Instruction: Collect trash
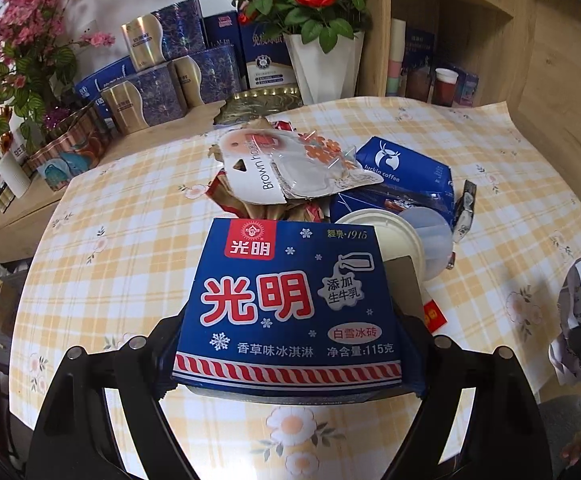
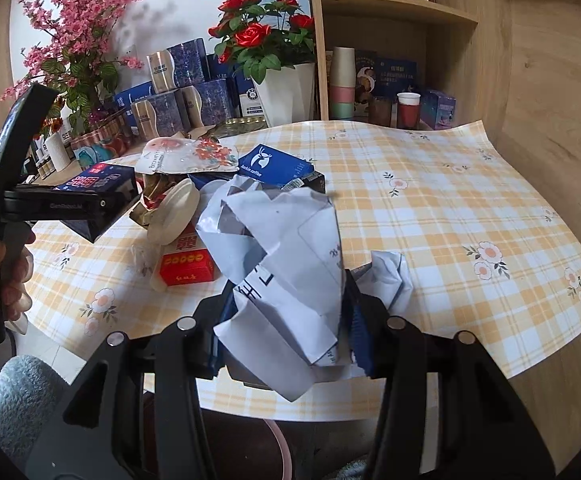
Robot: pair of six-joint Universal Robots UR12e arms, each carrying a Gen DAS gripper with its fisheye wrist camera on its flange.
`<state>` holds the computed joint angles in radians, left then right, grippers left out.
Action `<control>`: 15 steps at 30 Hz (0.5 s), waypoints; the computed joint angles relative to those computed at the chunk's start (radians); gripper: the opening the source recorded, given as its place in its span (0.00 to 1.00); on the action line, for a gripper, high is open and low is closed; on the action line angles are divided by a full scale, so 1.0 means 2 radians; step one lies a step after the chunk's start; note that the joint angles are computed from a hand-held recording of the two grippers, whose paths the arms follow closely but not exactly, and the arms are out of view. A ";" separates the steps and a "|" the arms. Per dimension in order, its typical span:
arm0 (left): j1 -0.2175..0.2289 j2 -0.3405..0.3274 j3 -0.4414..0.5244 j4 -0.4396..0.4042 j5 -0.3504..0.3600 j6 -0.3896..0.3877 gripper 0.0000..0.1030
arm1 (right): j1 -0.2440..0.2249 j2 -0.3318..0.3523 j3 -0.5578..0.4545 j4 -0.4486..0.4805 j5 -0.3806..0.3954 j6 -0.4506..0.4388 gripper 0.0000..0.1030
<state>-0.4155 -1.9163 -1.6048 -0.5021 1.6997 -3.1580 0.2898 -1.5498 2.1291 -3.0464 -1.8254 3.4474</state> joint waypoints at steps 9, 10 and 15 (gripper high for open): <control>0.003 0.036 -0.042 0.036 -0.009 -0.007 0.79 | 0.014 -0.014 0.004 0.005 -0.016 -0.001 0.48; 0.004 0.042 -0.048 0.041 -0.011 -0.008 0.79 | 0.016 -0.015 0.005 0.005 -0.018 -0.002 0.48; 0.006 0.067 -0.078 0.069 -0.027 -0.013 0.79 | 0.023 -0.021 0.009 0.004 -0.021 -0.004 0.48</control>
<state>-0.4027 -1.7828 -1.7603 -0.3642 1.6452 -3.1842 0.3357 -1.5927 2.1463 -3.0376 -1.8675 3.4392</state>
